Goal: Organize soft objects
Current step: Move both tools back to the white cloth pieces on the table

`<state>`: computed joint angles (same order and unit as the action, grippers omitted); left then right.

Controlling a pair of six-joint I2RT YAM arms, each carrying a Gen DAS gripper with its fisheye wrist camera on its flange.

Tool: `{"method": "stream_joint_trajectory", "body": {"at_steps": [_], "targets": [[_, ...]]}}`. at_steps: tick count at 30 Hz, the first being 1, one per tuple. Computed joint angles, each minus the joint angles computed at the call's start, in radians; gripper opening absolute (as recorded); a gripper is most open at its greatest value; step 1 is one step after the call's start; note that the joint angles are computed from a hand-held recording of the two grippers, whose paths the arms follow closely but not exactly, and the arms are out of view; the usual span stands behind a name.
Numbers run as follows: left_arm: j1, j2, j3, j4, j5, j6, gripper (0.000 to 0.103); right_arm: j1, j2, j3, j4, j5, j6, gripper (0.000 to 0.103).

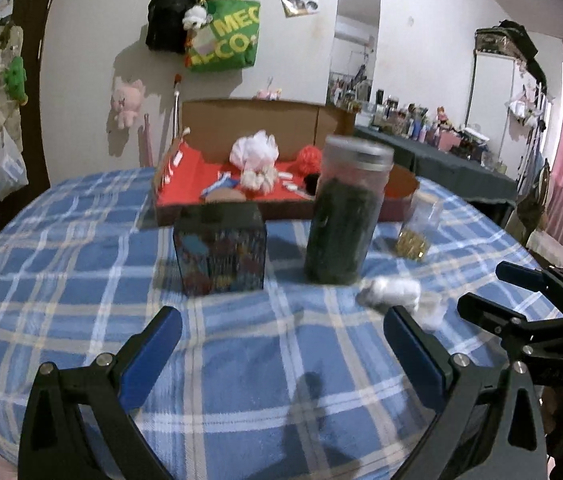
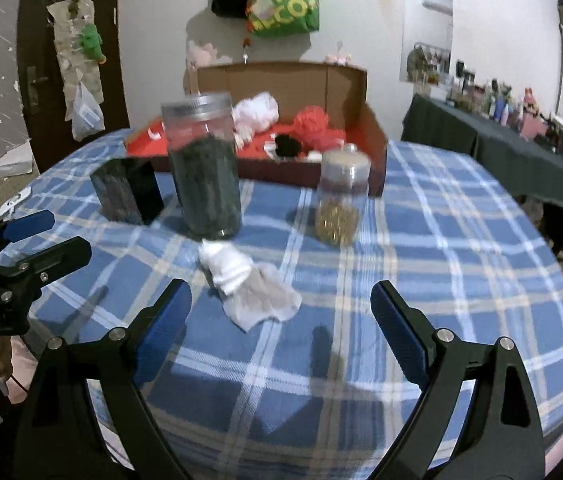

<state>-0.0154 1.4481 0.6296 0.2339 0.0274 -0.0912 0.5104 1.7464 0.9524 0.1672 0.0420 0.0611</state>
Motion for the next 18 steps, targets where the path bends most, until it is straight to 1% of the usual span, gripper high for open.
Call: {"method": "stream_joint_trajectory", "body": {"at_steps": [5, 12, 18], "targets": [[0.003, 0.045, -0.008, 0.028, -0.009, -0.006, 0.103, -0.006, 0.055, 0.008, 0.011, -0.002, 0.020, 0.092], [-0.005, 0.087, 0.003, 0.033, -0.016, -0.001, 0.103, -0.022, 0.105, 0.031, 0.000, -0.023, 0.036, 0.092], [-0.008, 0.109, 0.021, 0.020, -0.013, -0.003, 0.103, -0.029, 0.119, 0.043, -0.014, -0.034, 0.037, 0.092]]}}
